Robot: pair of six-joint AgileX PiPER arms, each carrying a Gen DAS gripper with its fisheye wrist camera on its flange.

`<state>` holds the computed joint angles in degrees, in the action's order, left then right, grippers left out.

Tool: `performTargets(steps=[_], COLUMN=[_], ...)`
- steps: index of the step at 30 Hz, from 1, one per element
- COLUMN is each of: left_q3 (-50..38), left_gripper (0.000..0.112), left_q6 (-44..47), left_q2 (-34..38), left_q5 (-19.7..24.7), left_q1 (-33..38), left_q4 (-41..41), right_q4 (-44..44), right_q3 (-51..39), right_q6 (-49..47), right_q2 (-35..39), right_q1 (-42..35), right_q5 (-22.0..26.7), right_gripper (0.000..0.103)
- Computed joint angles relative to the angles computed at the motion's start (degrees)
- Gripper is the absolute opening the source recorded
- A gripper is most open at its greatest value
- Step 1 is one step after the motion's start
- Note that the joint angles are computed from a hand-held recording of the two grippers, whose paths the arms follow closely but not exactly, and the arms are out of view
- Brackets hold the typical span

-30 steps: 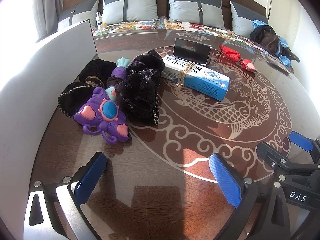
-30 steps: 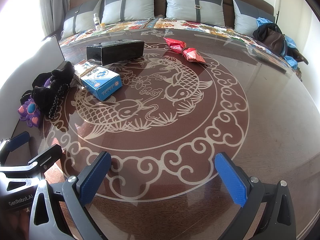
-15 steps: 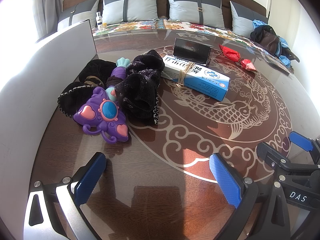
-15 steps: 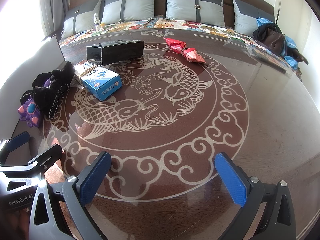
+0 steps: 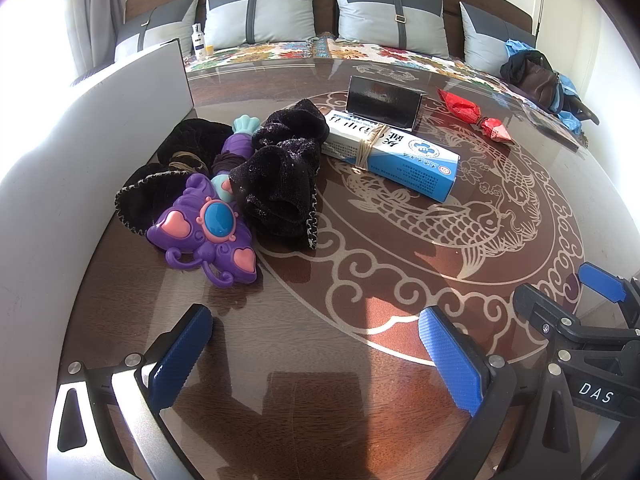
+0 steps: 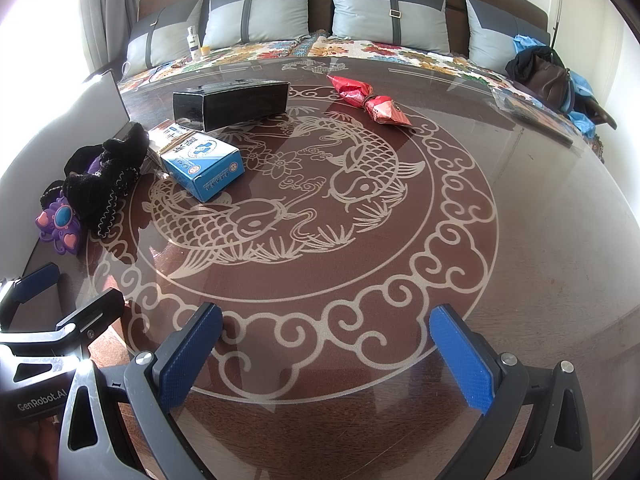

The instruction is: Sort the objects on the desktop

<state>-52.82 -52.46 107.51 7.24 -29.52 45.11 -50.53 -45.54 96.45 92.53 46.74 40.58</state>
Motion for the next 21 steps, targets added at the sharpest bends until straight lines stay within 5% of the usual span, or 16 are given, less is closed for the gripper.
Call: performTargets(steps=[21], left_q3=[0.4], left_gripper=[0.103], left_q6=[-1.0], left_q2=[-0.2], left_q5=[-0.1], left_q1=[0.0], left_q4=[1.0], right_q4=[-0.1], right_q3=[0.1], right_q6=[0.0], right_q2=[0.0], right_q1=[-0.1], right_q5=[-0.1], right_gripper=[0.103])
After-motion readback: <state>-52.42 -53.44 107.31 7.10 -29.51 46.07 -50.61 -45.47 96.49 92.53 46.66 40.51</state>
